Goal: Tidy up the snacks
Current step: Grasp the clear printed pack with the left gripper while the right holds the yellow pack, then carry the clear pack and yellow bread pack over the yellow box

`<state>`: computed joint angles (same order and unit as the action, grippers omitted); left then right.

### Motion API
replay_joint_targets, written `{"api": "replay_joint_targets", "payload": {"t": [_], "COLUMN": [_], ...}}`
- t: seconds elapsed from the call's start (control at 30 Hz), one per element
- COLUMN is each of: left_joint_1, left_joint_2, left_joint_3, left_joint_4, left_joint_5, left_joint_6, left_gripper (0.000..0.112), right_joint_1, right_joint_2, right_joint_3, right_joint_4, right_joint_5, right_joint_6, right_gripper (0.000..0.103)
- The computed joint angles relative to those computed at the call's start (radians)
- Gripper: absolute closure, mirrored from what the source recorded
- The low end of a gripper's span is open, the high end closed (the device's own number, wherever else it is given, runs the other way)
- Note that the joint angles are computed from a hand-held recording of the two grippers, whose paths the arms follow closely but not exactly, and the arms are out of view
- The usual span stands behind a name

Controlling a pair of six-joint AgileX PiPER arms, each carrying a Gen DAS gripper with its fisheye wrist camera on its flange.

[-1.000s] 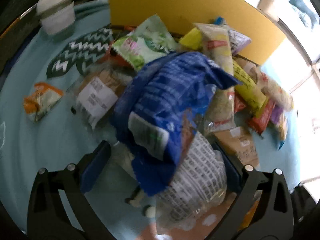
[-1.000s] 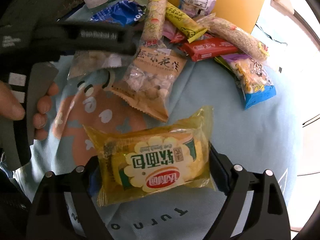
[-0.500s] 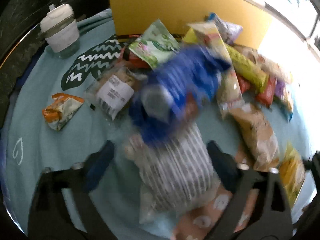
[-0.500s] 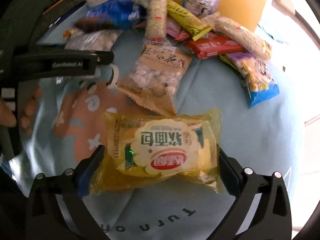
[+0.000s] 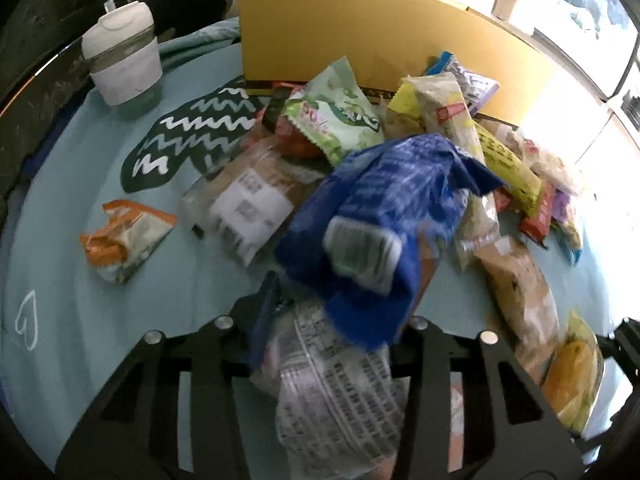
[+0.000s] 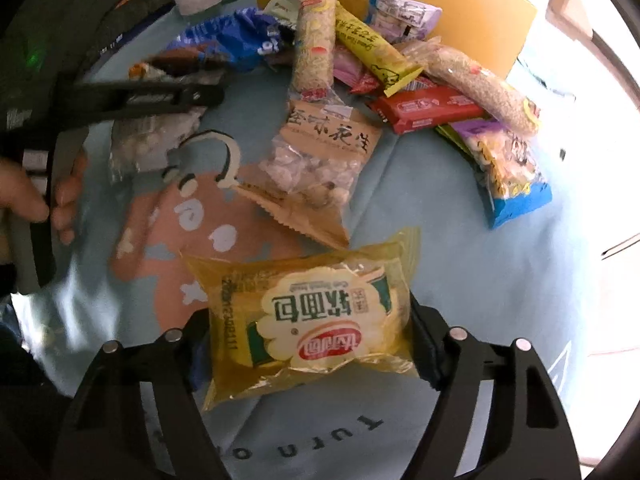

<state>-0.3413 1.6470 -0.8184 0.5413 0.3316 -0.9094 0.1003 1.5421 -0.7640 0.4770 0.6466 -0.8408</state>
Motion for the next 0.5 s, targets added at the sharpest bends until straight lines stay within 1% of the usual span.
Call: {"api": "replay_joint_targets", "payload": {"t": [0.07,0.17,0.3,0.33,0.37,0.4,0.43,0.5], "left_joint_1": [0.002,-0.01,-0.018,-0.023,-0.049,-0.052,-0.055,-0.054], "left_joint_2": [-0.041,-0.084,-0.161,-0.198,-0.238,-0.259,-0.298,-0.373], "left_joint_3": [0.047,0.098,0.147,0.162,0.187,0.188,0.194,0.209], "left_joint_4": [-0.016,0.014,-0.044,-0.037,-0.011,-0.005,-0.006,-0.027], "left_joint_5": [-0.014,-0.011,0.022,0.029,0.043,0.047,0.058,0.076], "left_joint_6": [0.033,0.043,0.108,0.107,0.067,0.064,0.067,0.08], "left_gripper": [0.071,0.072,0.074,0.075,0.076,0.081,0.092,0.092], "right_joint_1": [-0.046,-0.088,-0.115,-0.116,-0.134,-0.15,-0.158,-0.212], "right_joint_2": [0.016,0.007,0.006,0.001,-0.017,-0.048,-0.057,-0.086], "right_joint_3": [-0.013,0.004,-0.007,-0.008,-0.005,0.019,0.01,-0.009], "right_joint_4": [0.034,0.061,0.064,0.067,0.08,0.096,0.111,0.146], "right_joint_5": [0.031,0.052,0.079,0.086,0.107,0.121,0.14,0.2], "right_joint_6": [-0.059,-0.114,-0.126,-0.129,-0.147,-0.168,-0.176,-0.215], "right_gripper": [0.027,0.026,0.027,0.027,0.027,0.027,0.027,0.027]}}
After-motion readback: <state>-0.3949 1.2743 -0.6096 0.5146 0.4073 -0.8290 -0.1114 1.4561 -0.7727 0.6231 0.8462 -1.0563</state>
